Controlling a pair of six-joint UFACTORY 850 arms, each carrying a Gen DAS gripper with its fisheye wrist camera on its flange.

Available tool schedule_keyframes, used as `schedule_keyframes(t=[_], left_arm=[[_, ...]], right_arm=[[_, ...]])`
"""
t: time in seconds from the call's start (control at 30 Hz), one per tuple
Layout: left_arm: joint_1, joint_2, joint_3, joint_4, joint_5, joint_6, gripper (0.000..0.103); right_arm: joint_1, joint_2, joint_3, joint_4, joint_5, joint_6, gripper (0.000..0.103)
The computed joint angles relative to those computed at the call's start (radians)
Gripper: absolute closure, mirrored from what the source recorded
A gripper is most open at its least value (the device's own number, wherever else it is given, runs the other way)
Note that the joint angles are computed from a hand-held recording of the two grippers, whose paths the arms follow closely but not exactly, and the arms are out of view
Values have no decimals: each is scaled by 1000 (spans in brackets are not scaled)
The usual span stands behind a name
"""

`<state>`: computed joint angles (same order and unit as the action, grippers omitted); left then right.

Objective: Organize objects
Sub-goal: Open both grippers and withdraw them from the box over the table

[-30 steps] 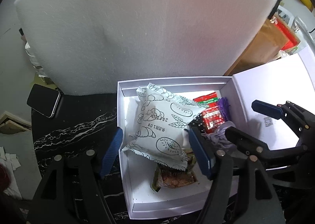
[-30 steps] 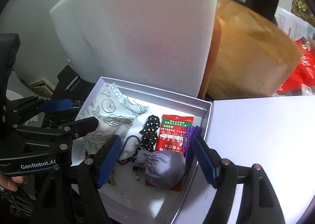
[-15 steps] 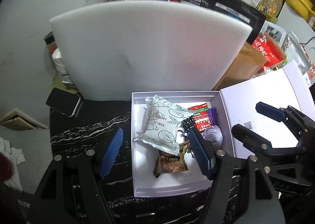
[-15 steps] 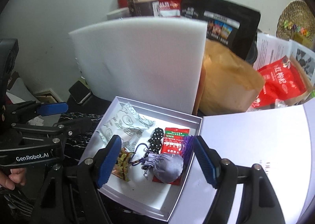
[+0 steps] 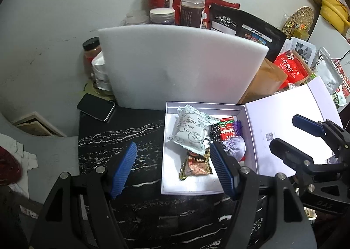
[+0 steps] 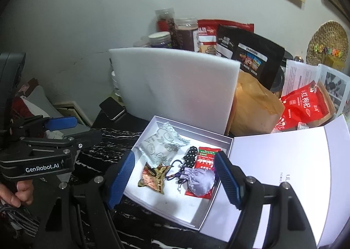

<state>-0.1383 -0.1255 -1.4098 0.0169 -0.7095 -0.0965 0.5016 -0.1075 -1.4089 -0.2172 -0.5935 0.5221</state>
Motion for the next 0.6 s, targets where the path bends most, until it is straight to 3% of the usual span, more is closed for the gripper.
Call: schedule_keyframes(t=[0.6], left_arm=[[30, 237, 219, 30, -11, -55, 35]], right_arm=[[116, 67, 62, -35, -15, 74, 27]])
